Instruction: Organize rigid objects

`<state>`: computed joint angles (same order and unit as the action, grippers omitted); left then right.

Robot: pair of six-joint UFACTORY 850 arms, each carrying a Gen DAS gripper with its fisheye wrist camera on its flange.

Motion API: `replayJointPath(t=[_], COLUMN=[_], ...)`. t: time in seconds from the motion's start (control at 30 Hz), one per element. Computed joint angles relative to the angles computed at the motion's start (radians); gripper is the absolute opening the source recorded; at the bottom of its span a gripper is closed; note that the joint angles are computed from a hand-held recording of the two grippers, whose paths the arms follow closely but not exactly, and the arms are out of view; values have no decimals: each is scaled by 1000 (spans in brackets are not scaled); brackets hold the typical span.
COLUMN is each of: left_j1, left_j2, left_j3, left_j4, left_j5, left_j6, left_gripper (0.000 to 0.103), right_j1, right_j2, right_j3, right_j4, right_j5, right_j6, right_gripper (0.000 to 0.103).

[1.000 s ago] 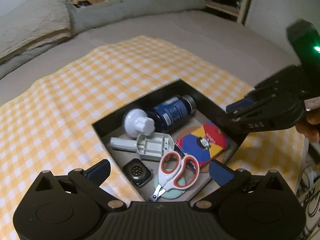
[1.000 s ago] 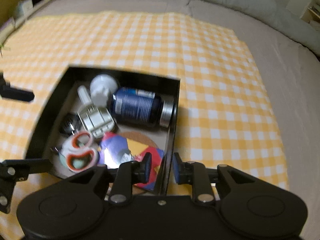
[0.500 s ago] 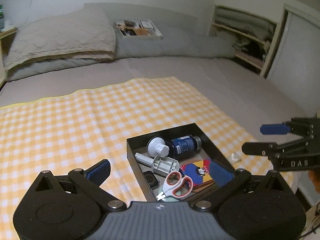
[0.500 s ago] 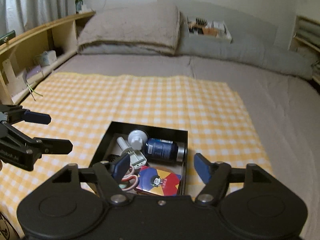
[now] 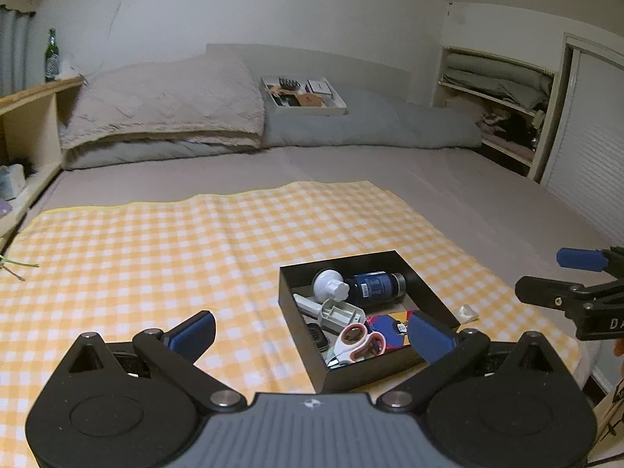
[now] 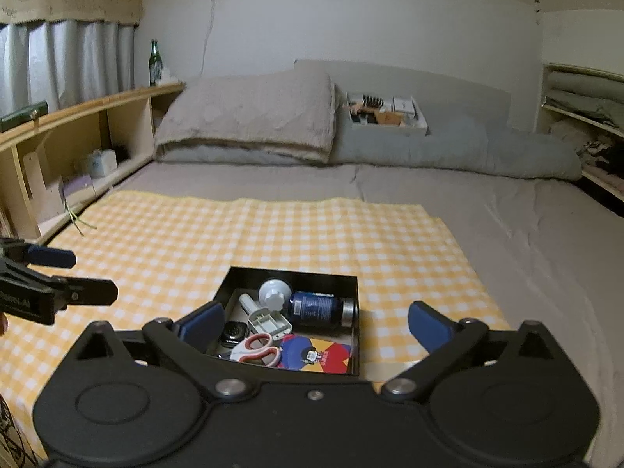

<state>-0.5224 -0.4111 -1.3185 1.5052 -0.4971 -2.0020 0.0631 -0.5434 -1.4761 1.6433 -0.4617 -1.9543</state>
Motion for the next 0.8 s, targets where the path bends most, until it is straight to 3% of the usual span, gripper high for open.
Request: replayJointPath(t=[0.37, 0.8], left_j1=[-47, -62], left_j2=[26, 49], left_j3=[67, 100], left_j4=[78, 108], left_j5=[-97, -135], left_j6=[-143, -181], left_gripper=[103, 103], right_j1=[5, 6], right_j2=[64, 80], right_j3=[133, 164], right_j4=[284, 327], right_j5=[-20, -23], right_j6=[-272, -303], right_gripper=[103, 103])
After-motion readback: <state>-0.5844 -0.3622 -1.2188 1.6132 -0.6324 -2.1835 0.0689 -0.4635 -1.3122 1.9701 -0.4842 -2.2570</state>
